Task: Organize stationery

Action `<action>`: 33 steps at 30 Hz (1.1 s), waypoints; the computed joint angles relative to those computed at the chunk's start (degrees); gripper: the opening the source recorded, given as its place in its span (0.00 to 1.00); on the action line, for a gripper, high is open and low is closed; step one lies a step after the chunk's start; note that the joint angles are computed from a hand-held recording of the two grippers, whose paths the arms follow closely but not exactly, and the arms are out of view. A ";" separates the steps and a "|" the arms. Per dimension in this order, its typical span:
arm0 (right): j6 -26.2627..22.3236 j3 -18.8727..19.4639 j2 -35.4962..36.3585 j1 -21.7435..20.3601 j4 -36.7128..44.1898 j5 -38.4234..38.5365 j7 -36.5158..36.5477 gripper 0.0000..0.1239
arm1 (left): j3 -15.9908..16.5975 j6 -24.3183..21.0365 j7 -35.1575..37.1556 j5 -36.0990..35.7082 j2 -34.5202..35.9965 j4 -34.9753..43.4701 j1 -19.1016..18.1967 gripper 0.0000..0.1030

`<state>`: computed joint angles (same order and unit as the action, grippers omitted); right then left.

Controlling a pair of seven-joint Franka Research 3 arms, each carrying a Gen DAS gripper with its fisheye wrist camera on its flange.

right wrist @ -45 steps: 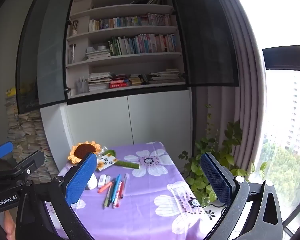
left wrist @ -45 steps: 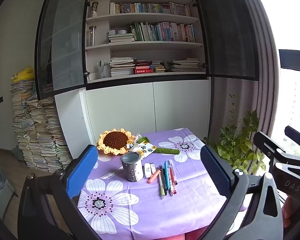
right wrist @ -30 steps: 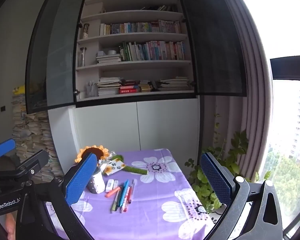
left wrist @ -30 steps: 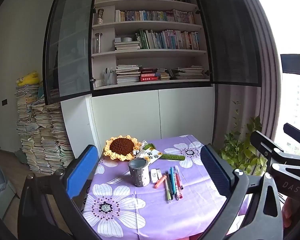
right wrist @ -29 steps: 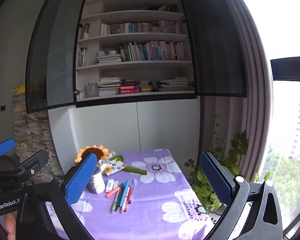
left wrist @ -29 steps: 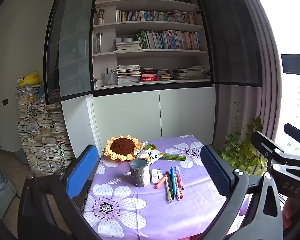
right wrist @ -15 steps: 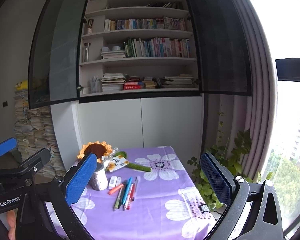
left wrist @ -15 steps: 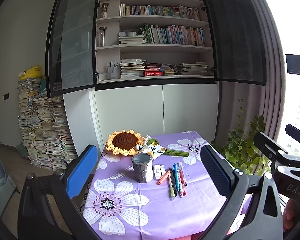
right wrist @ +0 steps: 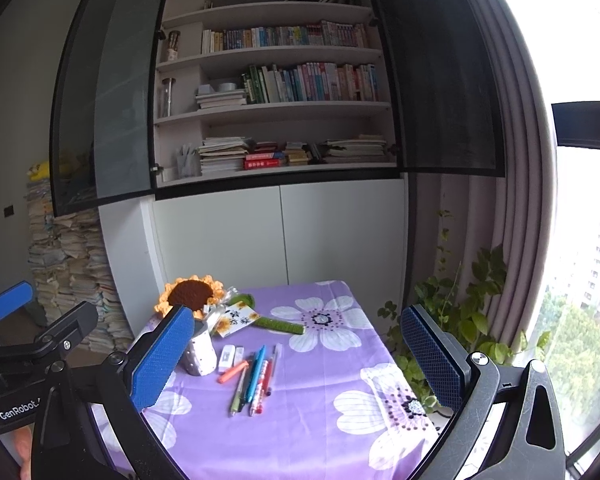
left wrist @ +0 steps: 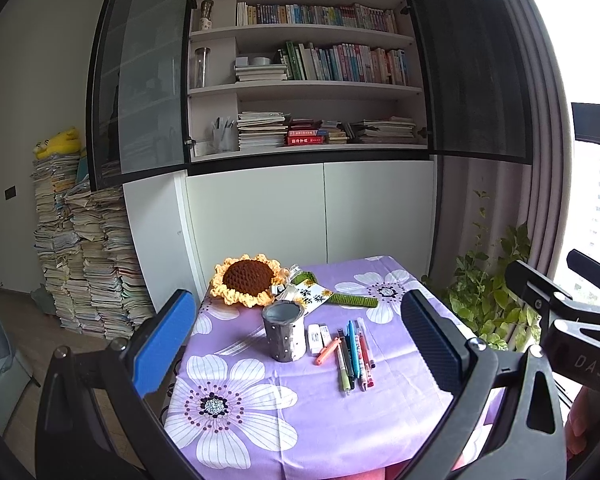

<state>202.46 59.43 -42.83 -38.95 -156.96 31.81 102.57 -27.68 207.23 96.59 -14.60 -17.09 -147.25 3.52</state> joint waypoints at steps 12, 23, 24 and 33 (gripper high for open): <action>0.43 0.62 3.64 -0.28 1.73 -0.07 -2.78 0.83 | -0.80 -1.22 1.44 -1.46 1.99 1.61 0.94 0.99; -1.18 1.72 6.87 -2.05 4.02 -0.51 -4.14 0.83 | -0.50 -3.43 4.00 -3.72 4.75 4.08 0.66 0.99; -1.22 1.77 7.19 -2.24 4.22 -0.74 -4.15 0.83 | -0.56 -3.49 4.30 -4.02 5.03 4.32 0.66 0.99; -2.36 3.19 7.84 -4.51 5.56 -2.33 -3.00 0.83 | 0.04 -4.45 7.52 -6.79 7.31 6.35 -0.44 0.99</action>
<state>200.09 62.62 -35.00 -43.45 -151.40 29.49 99.56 -27.64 202.78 104.11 -21.39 -9.79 -140.89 3.08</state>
